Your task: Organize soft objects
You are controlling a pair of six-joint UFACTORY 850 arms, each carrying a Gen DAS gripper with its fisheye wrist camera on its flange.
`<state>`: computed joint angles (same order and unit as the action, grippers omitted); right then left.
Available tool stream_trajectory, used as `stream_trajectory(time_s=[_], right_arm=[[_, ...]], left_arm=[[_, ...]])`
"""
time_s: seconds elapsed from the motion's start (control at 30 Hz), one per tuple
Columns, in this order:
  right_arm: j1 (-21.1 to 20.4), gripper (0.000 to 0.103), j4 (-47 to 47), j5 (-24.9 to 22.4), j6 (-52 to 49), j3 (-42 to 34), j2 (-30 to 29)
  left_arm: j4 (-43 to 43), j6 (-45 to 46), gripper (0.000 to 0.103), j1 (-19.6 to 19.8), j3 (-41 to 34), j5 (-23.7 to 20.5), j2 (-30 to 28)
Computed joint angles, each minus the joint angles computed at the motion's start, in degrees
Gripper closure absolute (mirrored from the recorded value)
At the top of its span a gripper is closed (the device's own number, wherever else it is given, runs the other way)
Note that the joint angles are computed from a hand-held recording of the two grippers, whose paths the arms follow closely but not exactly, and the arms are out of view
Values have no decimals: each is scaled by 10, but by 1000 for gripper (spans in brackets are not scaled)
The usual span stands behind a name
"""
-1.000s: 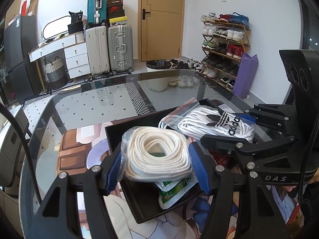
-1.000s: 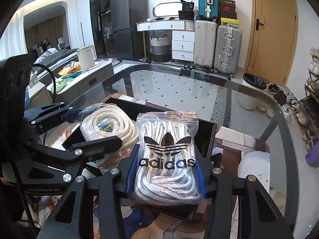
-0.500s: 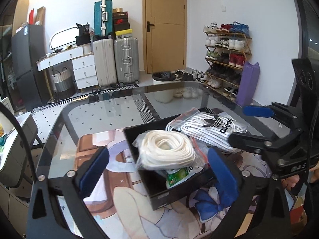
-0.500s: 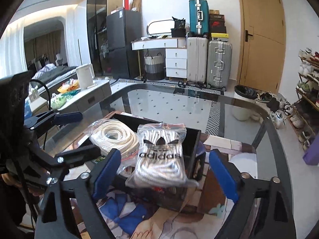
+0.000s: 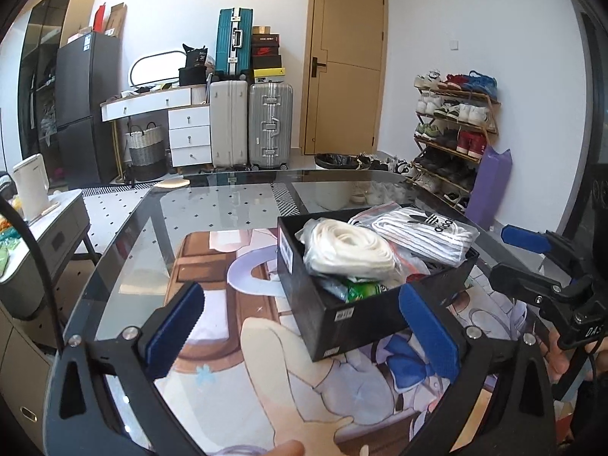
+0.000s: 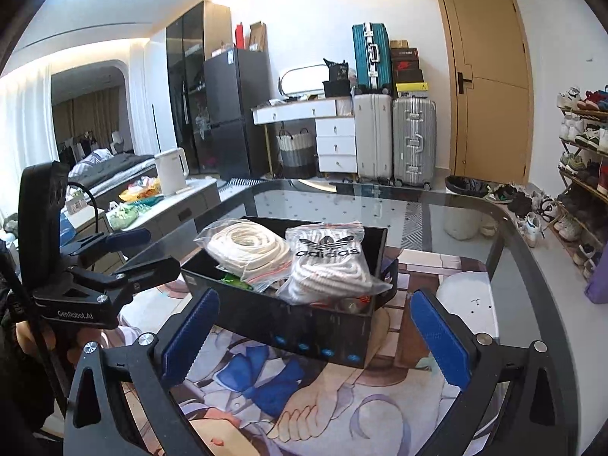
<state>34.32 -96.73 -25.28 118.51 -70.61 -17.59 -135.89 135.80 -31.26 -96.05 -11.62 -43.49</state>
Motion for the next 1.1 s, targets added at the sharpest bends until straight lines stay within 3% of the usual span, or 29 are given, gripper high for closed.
stream_trajectory(time_s=[0.17, 0.37, 0.73, 1.1], right_arm=[[19, 1, -38, -53, 28, 6, 0], [25, 1, -51, -55, 33, 8, -3], [32, 1, -74, -66, 49, 17, 0], [32, 1, -94, -70, 66, 22, 2]], left_arm=[[-57, 60, 0, -2, 20, -8, 10], [-62, 85, 0, -9, 29, -15, 15], [-180, 202, 0, -12, 48, -47, 23], [-178, 192, 0, -10, 48, -50, 22]])
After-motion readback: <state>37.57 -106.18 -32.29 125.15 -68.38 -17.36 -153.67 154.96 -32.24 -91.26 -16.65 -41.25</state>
